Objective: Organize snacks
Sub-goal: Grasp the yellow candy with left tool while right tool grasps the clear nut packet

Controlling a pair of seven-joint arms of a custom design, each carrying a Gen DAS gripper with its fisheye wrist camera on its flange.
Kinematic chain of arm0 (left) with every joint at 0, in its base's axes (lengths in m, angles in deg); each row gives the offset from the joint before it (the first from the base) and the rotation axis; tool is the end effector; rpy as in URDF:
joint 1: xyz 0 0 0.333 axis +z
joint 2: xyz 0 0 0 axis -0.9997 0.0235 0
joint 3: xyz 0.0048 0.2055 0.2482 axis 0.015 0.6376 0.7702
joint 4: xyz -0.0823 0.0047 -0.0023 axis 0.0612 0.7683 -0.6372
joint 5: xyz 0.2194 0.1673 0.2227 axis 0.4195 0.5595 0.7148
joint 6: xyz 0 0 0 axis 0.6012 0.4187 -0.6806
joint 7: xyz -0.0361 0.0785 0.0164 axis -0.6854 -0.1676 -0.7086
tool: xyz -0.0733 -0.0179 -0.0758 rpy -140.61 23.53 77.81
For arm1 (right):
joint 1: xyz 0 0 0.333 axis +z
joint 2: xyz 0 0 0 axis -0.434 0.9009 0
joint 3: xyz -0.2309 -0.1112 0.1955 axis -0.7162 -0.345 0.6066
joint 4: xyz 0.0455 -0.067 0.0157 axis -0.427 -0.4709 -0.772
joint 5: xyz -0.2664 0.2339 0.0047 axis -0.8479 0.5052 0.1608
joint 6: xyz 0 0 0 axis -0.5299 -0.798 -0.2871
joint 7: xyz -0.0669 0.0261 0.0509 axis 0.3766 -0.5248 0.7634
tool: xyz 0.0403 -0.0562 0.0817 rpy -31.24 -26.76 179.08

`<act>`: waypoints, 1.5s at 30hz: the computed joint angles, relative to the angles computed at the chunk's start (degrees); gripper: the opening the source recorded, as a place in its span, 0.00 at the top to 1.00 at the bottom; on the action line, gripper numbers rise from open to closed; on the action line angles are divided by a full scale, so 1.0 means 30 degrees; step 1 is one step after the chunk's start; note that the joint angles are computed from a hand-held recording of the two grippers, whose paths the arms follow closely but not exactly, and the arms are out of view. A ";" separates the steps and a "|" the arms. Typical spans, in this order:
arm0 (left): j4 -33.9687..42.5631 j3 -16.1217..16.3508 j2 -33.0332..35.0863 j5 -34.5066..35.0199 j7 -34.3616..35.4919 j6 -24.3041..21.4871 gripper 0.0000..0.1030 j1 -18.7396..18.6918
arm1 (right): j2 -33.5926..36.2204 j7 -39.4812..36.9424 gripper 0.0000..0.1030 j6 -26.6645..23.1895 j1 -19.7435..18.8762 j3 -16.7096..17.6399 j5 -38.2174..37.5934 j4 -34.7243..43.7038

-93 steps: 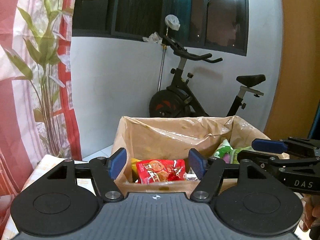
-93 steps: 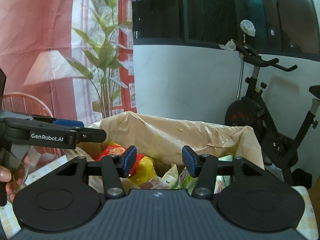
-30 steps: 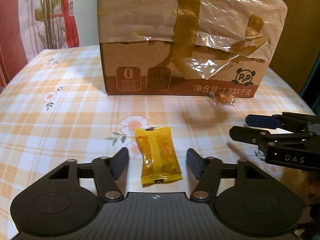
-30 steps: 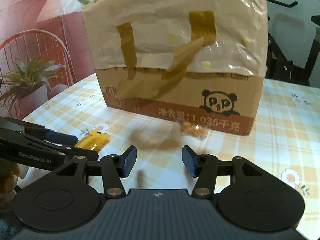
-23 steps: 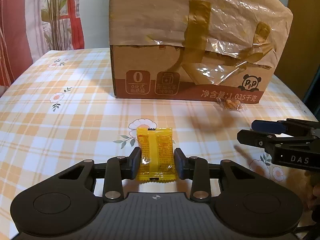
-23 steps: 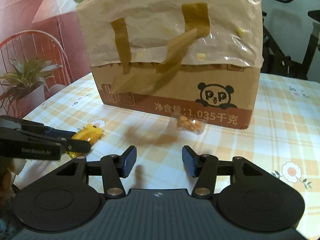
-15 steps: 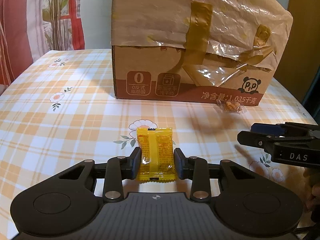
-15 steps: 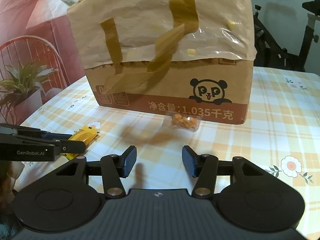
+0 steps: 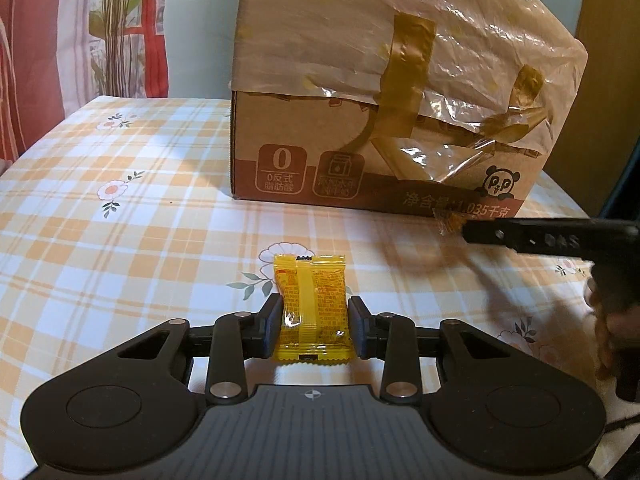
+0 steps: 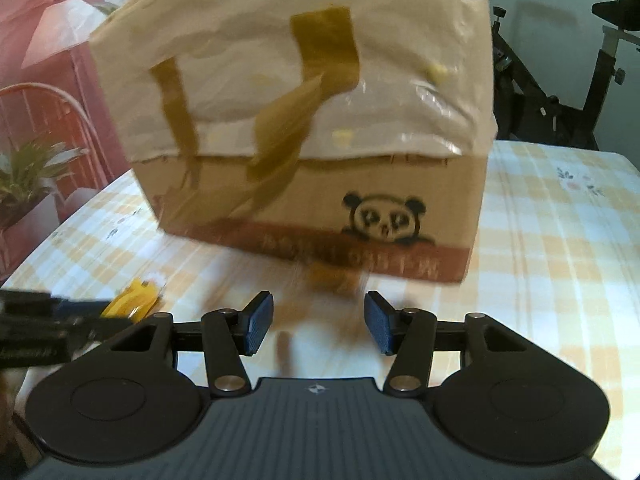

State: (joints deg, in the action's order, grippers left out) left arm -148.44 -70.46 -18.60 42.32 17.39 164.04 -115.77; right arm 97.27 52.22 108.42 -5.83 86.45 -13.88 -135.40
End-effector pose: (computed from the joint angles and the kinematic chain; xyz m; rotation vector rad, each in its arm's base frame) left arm 0.5799 -0.1264 0.3633 -1.8418 1.7148 -0.8818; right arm 0.6873 0.3184 0.3862 -1.9037 1.2527 -0.3589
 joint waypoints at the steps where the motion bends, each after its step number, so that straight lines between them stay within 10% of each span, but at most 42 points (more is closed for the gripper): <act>1: -0.0006 -0.0172 -0.0009 0.0047 0.0004 0.0040 0.64 0.0182 | 0.0342 0.0503 0.47 -0.0520 0.0381 -0.0602 -0.0229 0.0741; 8: -0.0087 -0.0655 -0.0009 -0.0080 0.0128 0.0309 0.64 0.0656 | 0.1485 0.1972 0.44 -0.2586 0.0940 -0.1566 -0.1367 0.3054; 14: -0.0113 -0.0926 0.0002 -0.0386 0.0300 0.0427 0.64 0.0878 | 0.0353 -0.1873 0.45 -0.4698 -0.1067 0.1784 0.0629 0.1796; 26: -0.0186 -0.0975 -0.0026 -0.0743 0.0724 0.0494 0.63 0.0851 | 0.1995 -0.1344 0.45 -0.1744 0.2332 -0.2478 -0.2488 0.3540; 31: -0.0162 -0.0636 0.0042 -0.1016 0.0942 0.0519 0.63 0.0462 | 0.2526 -0.2498 0.53 -0.1893 0.1400 -0.0951 -0.2459 0.3922; 35: -0.0153 -0.1003 0.0016 -0.1033 0.0988 0.0554 0.64 0.0826 | 0.1908 -0.4105 0.80 -0.1006 0.0525 0.0481 -0.1615 0.2483; 45: -0.0211 -0.2364 -0.0174 -0.0449 0.0579 0.0527 0.64 0.2331 | 0.0906 -0.7499 0.81 0.0292 -0.0297 0.2233 -0.0742 0.0254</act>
